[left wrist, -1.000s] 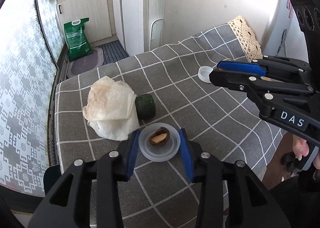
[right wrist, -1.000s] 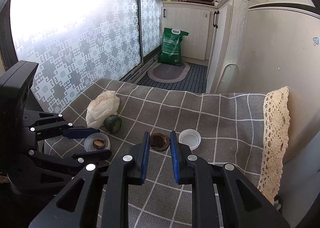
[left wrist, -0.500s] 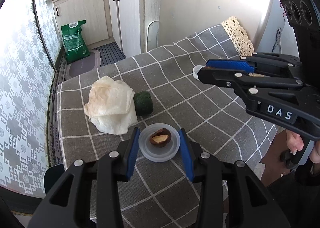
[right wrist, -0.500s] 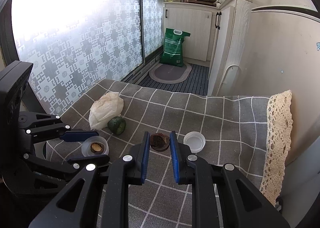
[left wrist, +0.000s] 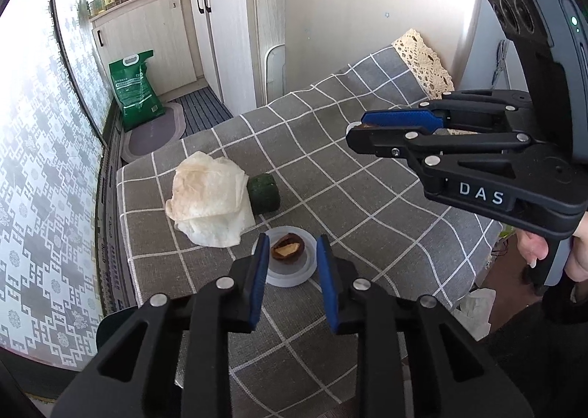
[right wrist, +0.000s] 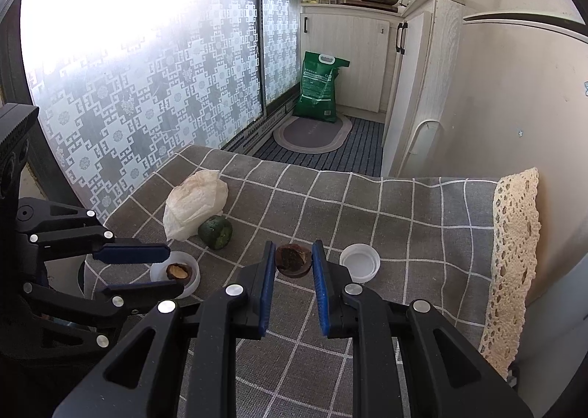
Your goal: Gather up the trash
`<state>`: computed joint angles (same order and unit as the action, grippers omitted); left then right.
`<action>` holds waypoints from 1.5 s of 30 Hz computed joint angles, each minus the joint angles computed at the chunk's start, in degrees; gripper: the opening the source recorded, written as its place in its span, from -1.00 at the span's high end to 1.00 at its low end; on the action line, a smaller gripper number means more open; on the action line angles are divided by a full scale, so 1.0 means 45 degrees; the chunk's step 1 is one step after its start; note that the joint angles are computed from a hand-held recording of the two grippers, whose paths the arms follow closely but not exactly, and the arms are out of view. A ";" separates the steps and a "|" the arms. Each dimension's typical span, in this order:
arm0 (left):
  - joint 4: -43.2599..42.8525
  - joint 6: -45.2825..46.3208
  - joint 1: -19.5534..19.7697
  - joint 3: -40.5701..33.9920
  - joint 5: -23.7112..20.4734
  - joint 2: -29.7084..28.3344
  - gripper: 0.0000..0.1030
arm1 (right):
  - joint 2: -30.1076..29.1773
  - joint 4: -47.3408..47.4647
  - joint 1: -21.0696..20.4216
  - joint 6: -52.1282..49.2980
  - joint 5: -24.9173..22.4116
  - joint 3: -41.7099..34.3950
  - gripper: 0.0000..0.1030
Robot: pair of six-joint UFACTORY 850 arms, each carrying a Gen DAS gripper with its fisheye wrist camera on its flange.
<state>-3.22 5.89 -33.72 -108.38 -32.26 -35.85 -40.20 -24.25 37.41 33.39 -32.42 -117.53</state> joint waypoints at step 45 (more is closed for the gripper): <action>-0.5036 0.1758 0.1073 -0.1518 -0.1505 -0.1120 0.62 | 0.0433 0.0082 -0.0077 -0.0079 0.0195 0.0705 0.62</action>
<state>-25.88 13.80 -28.89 -115.21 -39.03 -40.89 -38.25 -23.89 37.06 33.04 -31.54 -114.36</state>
